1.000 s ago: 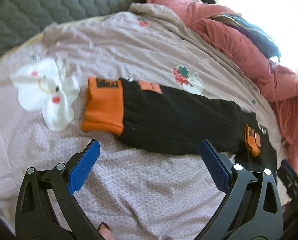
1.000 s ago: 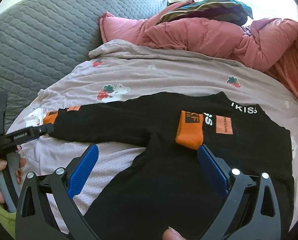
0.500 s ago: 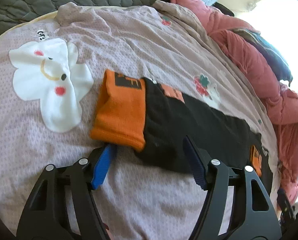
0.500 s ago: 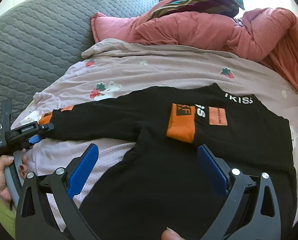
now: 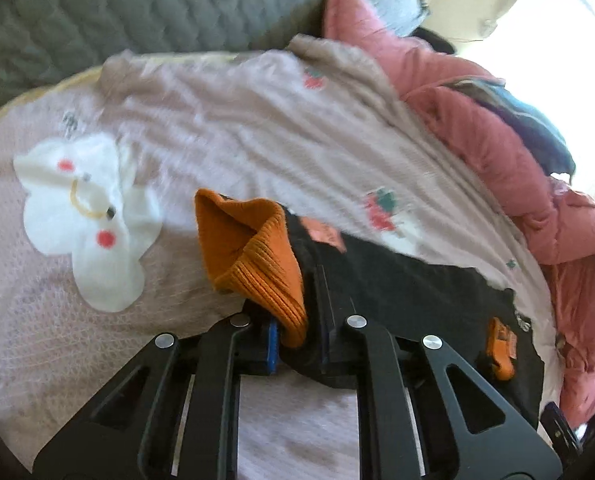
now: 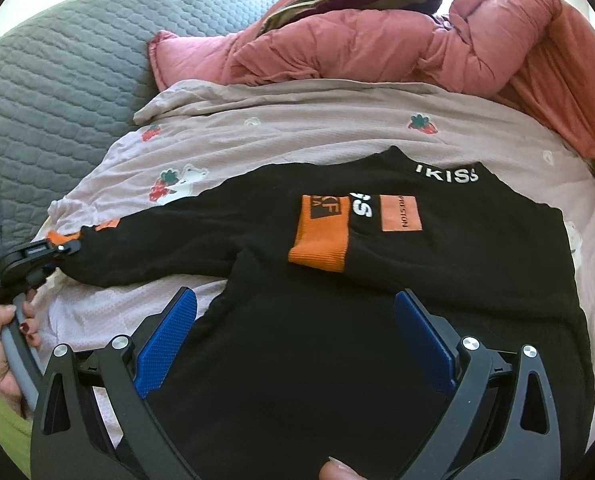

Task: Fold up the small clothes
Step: 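Fold the sleeve across the shirt body and open the left tool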

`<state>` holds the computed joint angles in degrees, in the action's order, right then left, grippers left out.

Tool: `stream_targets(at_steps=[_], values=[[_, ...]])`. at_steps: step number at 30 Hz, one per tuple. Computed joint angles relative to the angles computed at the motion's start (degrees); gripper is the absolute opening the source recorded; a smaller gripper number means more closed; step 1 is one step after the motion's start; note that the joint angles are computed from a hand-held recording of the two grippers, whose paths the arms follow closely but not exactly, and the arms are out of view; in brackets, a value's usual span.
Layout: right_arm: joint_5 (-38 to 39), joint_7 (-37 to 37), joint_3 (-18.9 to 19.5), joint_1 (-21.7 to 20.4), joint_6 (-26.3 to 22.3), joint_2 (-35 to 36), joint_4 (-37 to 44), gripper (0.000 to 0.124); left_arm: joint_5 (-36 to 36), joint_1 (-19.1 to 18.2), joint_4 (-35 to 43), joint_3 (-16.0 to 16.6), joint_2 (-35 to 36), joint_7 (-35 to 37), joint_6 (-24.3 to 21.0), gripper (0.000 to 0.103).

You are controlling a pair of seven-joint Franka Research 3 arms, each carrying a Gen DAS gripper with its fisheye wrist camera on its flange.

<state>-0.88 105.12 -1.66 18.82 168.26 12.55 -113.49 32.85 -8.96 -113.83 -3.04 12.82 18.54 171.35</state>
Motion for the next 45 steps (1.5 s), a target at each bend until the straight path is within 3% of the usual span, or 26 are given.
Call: stream_targets(at_steps=[4,11,19,28,30,32,33,38,42,45], values=[[-0.2,1.2,-0.7,-0.3,0.6,-0.7,-0.8,0.099,1.5,-1.0,2.2,-0.7,-0.3,1.7,0.6,0.005],[-1.3,4.5,-2.3,-1.6,3.0,-2.8,-3.6,0.099,-4.0,-1.8,10.5,-5.5,3.6,12.9,-0.1,0.005],[0.5,6.1,-2.7,-5.5,5.7,-4.9,-7.2,0.099,-12.0,-5.6,22.7,-9.7,12.3,25.9,-6.0,0.005],[5.5,4.0,-2.1,-9.0,6.7,-5.7,-9.3,0.099,-16.5,-10.1,32.1,-10.9,19.7,35.7,-12.8,0.006],[6.4,3.6,-1.9,-9.4,6.9,-5.7,-9.4,0.099,-18.6,-9.5,33.0,-12.4,20.8,38.7,-13.5,0.010],[6.9,3.3,-2.0,-9.5,6.8,-5.5,-9.2,0.099,-21.3,-8.5,33.0,-14.3,21.2,42.4,-13.8,0.025],[7.8,2.6,-1.6,-9.8,6.8,-5.4,-9.1,0.099,-22.2,-8.3,32.9,-14.7,21.3,43.7,-13.8,0.028],[12.5,-1.5,0.3,-10.8,6.0,-4.8,-8.4,0.099,-25.4,-7.9,29.9,-14.9,19.7,46.8,-12.6,0.043],[16.3,-5.4,1.9,-11.0,4.7,-3.9,-7.2,0.099,-24.9,-8.8,27.2,-12.9,17.9,45.9,-11.4,0.044],[17.6,-7.3,2.4,-10.4,3.8,-3.3,-6.2,0.099,-26.7,-7.2,26.1,-14.5,17.3,47.4,-10.7,0.048]])
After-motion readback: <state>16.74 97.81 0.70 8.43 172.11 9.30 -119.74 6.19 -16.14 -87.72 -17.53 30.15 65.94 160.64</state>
